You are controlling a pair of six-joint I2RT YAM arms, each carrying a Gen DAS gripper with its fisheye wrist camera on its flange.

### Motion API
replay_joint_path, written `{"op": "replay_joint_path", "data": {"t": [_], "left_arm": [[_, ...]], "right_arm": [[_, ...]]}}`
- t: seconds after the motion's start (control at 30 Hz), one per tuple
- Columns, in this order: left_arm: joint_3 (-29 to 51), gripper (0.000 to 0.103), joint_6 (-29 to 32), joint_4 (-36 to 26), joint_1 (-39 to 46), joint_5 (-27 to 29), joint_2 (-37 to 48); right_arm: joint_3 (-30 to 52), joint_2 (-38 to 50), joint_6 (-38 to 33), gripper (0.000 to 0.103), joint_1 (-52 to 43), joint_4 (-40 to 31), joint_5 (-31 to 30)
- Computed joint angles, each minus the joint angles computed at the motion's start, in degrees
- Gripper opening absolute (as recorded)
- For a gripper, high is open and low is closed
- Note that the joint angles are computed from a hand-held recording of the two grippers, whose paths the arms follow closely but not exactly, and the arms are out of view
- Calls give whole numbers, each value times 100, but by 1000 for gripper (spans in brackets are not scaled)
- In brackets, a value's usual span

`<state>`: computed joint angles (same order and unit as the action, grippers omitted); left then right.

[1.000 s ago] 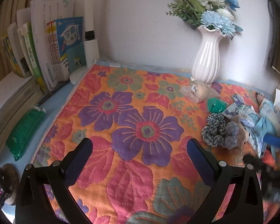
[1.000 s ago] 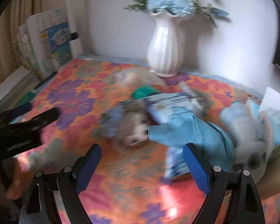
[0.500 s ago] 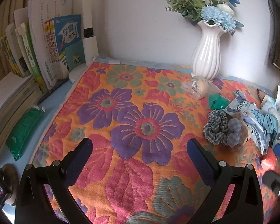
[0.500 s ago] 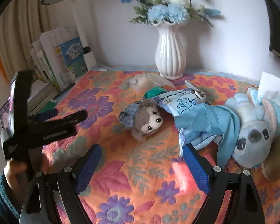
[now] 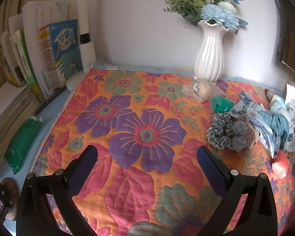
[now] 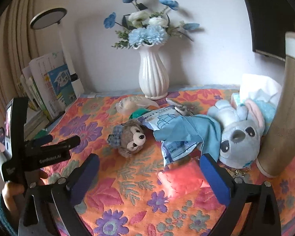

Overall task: Organize soft objects
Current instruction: 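Grasp the brown teddy bear with the left gripper while the right gripper grasps the red packet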

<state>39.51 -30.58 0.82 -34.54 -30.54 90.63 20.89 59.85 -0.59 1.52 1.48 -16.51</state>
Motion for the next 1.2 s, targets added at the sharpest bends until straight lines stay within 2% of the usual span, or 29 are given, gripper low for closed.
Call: {"op": "replay_joint_path", "data": {"t": [0.27,0.4,0.47,0.53,0.6,0.73,0.8,0.83,0.93,0.97,1.0,1.07,1.13,1.2], "left_arm": [[47,101,58,-99,18,124,10],[76,101,199,-205,-177,479,-126],[181,101,226,-285,-340,779,-173],[589,101,268,-597,-554,892,4],[1140,101,475,-879,-745,914,325],[1763,100,804,-865,-743,1262,901],[1994,88,854,-772,-591,1655,1215],[2142,85,850,-795,-537,1739,1400],[2448,77,847,-918,-499,1674,1747],[2472,69,845,-892,-501,1652,1800],[2472,54,847,-844,-488,1667,1830],[2443,48,817,-744,-453,1791,1871],[2277,44,770,-609,-492,1702,1751],[1955,44,742,-469,-570,1659,1442]], "right_arm": [[39,-202,-1,102,-518,-346,-324],[180,-245,-513,102,-1264,-1069,-856],[330,5,-1116,102,-1517,-1440,-1041],[414,232,-1410,102,-1489,-1565,-864],[519,460,-1392,102,-1386,-1603,-666],[942,1030,-1314,101,-1207,-1959,-599],[981,1108,-1257,95,-1115,-1919,-486],[967,1149,-1222,94,-1058,-1834,-387],[956,1336,-1175,89,-975,-1693,-245],[987,1421,-1135,88,-944,-1681,-224],[1025,1464,-1068,88,-893,-1658,-142],[1081,1516,-941,87,-794,-1592,-123],[1054,1515,-929,68,-649,-1440,-112],[1001,1479,-1094,61,-523,-1443,-98]]}}
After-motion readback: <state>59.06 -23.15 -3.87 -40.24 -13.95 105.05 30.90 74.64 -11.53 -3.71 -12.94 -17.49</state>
